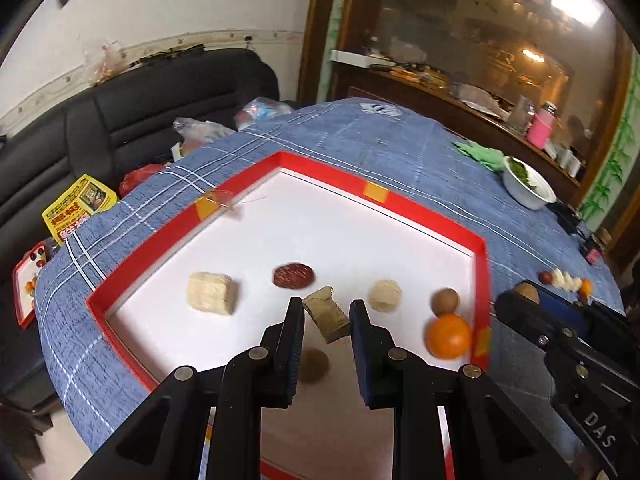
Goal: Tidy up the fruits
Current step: 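Carry the brown fruit and tan pastry over the white tray with both tools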
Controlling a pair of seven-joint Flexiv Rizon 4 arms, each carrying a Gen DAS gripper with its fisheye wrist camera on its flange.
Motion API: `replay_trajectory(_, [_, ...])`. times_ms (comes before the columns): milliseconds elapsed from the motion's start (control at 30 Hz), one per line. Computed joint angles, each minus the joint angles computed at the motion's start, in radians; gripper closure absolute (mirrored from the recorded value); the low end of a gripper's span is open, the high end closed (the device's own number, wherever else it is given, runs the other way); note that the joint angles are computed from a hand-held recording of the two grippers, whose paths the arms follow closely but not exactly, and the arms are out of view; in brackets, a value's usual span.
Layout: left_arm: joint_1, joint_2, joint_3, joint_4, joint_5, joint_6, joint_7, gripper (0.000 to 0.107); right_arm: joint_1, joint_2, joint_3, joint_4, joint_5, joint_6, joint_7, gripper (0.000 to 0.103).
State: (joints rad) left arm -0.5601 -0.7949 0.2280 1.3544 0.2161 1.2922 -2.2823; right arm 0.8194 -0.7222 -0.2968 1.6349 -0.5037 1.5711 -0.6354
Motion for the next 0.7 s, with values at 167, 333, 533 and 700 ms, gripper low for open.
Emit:
replay_trajectory(167, [0.015,-0.022,0.004,-0.039,-0.003,-0.040,-0.001,0.085,-0.095,-0.078,0.119,-0.152,0.008,-0.089,-0.043,0.082])
replay_trajectory(333, [0.028,-0.037,-0.002,-0.067,-0.001,-0.065,-0.004,0.085,-0.148,-0.141,0.195,-0.262,0.023,-0.163,-0.066,0.082])
replay_trajectory(533, [0.037,-0.050,-0.010,-0.098,0.008,-0.095,-0.001,0.085,-0.170,-0.183,0.223,-0.329,0.044,-0.213,-0.061,0.082])
replay_trajectory(700, [0.048,-0.065,-0.024,-0.127,0.005,-0.135,0.008,0.085,-0.180,-0.200,0.233,-0.360,0.055,-0.246,-0.054,0.082])
